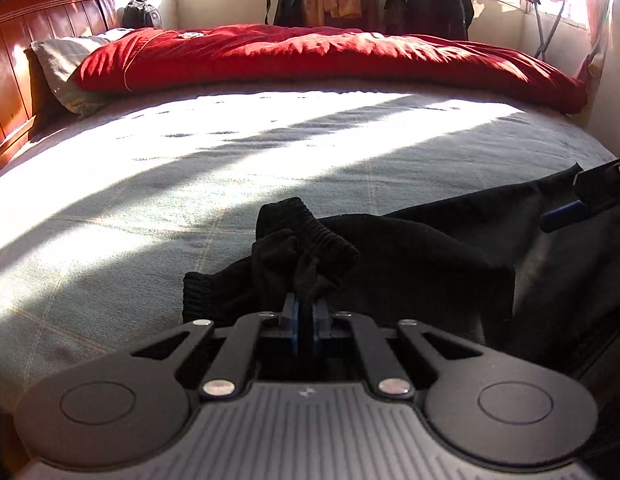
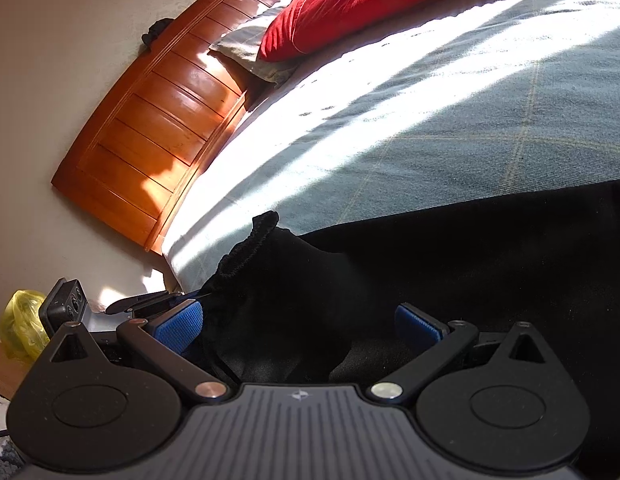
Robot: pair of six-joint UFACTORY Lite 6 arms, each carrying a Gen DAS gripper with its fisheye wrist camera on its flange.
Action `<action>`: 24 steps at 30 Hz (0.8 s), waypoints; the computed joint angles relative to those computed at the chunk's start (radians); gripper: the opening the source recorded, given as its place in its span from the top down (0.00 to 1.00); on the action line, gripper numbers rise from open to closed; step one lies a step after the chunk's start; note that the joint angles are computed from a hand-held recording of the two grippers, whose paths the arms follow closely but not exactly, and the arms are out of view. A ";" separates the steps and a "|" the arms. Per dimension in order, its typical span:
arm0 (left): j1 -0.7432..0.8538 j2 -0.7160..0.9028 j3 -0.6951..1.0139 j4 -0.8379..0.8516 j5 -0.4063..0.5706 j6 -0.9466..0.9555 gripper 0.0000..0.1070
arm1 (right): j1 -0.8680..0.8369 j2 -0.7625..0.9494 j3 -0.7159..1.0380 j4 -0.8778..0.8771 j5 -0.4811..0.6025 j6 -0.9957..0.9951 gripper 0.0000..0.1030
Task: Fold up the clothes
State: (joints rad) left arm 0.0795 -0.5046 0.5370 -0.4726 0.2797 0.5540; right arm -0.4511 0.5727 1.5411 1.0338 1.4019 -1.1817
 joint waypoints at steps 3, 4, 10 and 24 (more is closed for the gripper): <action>0.105 -0.082 -0.004 -0.106 0.110 0.050 0.96 | 0.008 0.033 0.042 -0.003 0.014 0.008 0.00; 0.143 -0.089 -0.005 -0.139 0.131 0.067 0.96 | 0.012 0.043 0.054 -0.005 0.019 0.011 0.00; 0.281 0.011 -0.062 -0.284 0.125 0.176 0.94 | 0.037 0.077 0.098 -0.021 0.035 0.020 0.00; 0.500 0.078 -0.048 -0.575 0.319 0.509 0.59 | 0.089 0.085 0.151 -0.029 0.017 0.051 0.00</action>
State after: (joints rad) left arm 0.5791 -0.4265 0.4886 -1.0471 0.5986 1.0629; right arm -0.3618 0.6578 1.6919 1.0049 1.4186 -1.1311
